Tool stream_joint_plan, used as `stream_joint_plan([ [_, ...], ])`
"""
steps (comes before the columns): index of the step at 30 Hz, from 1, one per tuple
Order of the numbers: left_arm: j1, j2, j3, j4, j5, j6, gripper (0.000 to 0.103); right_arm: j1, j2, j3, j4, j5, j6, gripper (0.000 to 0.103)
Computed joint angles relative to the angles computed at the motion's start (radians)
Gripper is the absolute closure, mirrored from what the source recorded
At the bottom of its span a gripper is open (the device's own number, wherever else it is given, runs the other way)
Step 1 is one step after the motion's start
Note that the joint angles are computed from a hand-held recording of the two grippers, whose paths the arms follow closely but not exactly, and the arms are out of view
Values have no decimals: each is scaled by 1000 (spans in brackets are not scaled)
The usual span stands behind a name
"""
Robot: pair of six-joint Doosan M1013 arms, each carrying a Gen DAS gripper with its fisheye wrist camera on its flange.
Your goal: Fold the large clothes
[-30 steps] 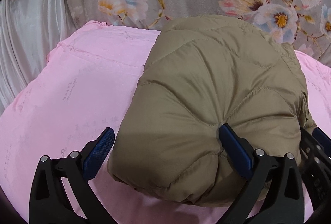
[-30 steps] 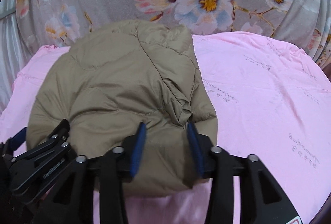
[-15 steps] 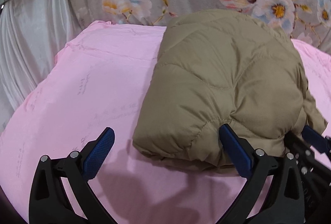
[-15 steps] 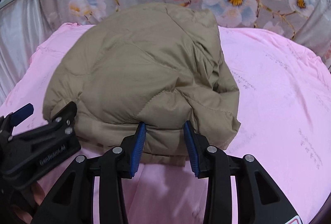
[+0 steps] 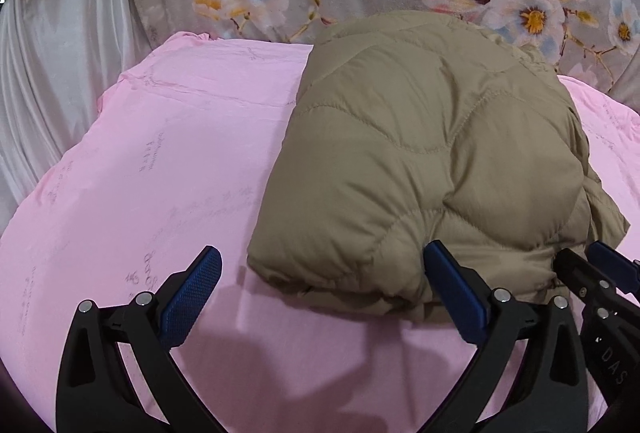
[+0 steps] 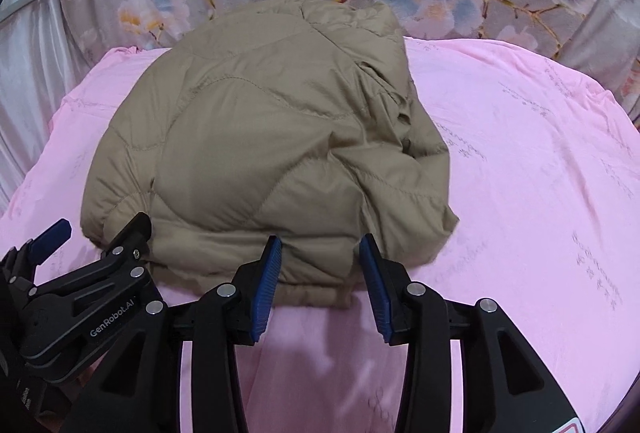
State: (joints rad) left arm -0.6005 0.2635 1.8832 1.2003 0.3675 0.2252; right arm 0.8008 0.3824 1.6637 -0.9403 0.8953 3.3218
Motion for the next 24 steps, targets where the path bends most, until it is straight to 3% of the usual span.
stream_joint_plan([
  [8,-18,-30,41,44,39,-73,5,34,-19,23,-36,21,50,62],
  [12,-23,-63,59,135,56,-170,5,43,-38,24,-107,59,69,62],
  [16,-22,-48,6,79,102,-93,5,3,-38,7,-99,69,53,62],
  [20,-17,9,-57,-43,146,72,5,-61,-19,4,30,-6,-17,62],
  [24,-24,22,-47,43,146,4,5,-59,-1,11,3,-12,-15,62],
])
